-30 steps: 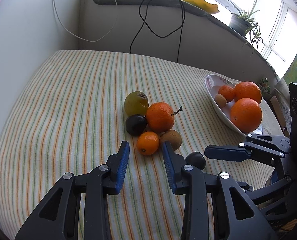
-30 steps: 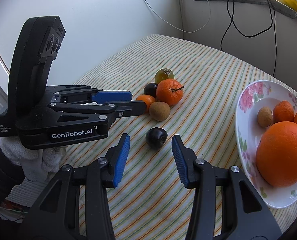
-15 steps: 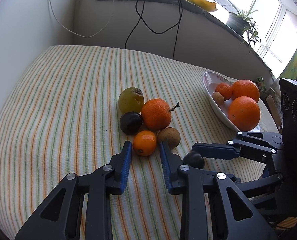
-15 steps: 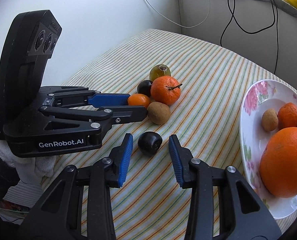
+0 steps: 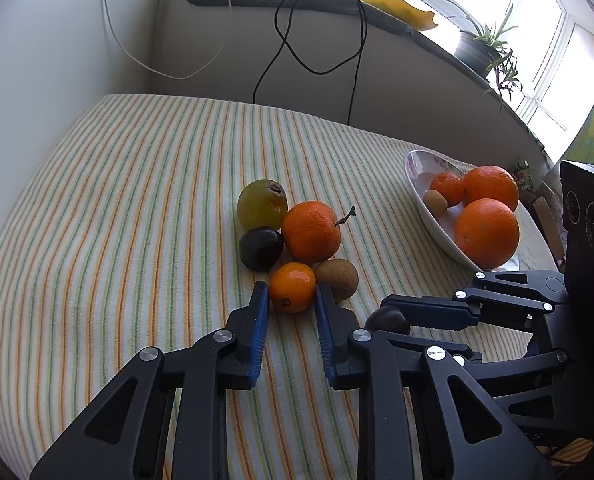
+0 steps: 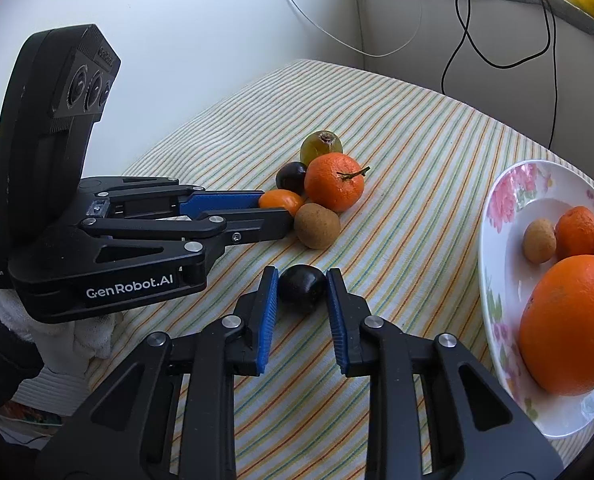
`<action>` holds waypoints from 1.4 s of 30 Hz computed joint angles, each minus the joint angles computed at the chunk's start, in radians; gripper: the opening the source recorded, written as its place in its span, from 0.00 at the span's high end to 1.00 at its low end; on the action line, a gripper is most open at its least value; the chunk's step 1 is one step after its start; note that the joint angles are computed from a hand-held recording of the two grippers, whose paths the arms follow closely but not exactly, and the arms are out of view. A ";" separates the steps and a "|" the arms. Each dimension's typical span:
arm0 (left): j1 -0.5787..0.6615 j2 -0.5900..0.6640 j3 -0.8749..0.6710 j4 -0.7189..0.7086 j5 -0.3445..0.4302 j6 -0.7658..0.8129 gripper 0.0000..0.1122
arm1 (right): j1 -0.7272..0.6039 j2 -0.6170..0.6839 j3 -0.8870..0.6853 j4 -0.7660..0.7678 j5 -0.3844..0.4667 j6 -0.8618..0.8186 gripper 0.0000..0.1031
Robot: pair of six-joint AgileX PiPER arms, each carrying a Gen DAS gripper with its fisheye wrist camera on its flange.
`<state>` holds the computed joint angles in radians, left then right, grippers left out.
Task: Organize fruits
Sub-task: 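Close the right gripper on the dark plum and lift it, then carry the dark plum with the right gripper over the plate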
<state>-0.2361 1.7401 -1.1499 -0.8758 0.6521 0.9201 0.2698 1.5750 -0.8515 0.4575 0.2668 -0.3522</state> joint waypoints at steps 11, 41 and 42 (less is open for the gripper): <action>0.022 -0.042 0.023 -0.042 0.028 0.030 0.81 | -0.039 -0.088 0.061 0.171 0.010 -0.160 0.76; -0.171 -0.040 -0.058 -0.048 -0.001 -0.042 0.81 | -0.356 -0.326 0.071 0.287 0.183 -0.349 0.76; -0.180 -0.036 -0.065 -0.042 -0.004 -0.051 0.81 | -0.370 -0.317 0.065 0.303 0.188 -0.368 0.76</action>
